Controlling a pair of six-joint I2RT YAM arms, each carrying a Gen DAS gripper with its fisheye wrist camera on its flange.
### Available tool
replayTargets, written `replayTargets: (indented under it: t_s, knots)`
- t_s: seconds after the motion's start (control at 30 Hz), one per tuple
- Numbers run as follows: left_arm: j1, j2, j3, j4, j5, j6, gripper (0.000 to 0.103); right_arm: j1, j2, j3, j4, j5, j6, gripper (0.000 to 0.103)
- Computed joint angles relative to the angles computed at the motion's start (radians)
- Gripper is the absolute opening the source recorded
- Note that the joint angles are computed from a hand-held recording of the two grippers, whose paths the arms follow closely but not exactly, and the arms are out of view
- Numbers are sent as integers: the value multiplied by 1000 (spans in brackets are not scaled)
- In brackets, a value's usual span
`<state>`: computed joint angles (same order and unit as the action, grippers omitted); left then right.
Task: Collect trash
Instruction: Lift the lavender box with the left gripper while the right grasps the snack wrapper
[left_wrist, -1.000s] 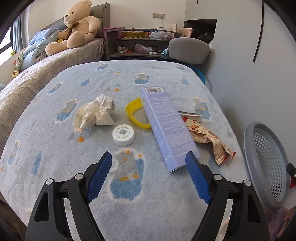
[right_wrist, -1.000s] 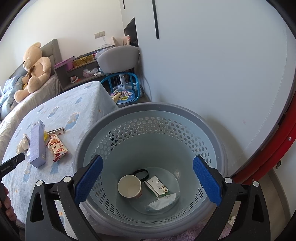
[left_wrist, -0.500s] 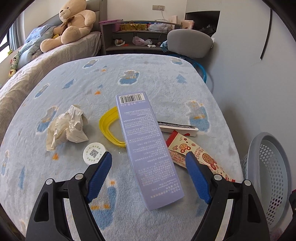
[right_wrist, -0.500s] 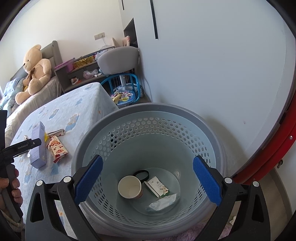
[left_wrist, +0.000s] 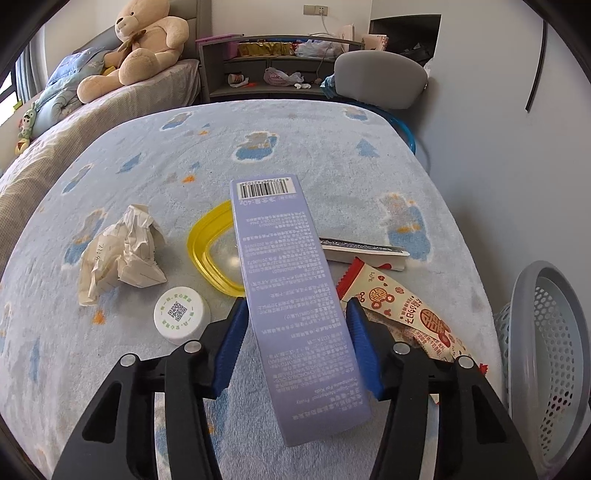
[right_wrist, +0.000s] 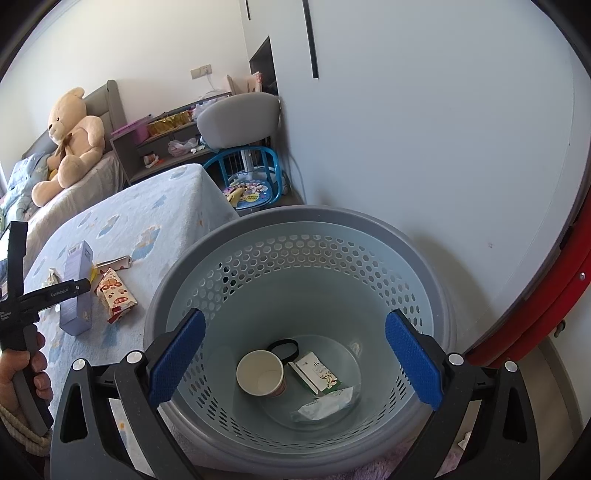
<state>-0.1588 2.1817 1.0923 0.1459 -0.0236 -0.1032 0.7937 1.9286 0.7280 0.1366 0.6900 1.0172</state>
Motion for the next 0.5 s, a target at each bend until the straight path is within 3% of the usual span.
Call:
replayTargets:
  t_s: [0.07,0.5]
  knots:
    - [10,-16,-25,12,29,5,47,1,-1,0,0,2,0,96]
    - [107,-220,-296,93,178,83,45,34,-5,27,7,-13,-33,96]
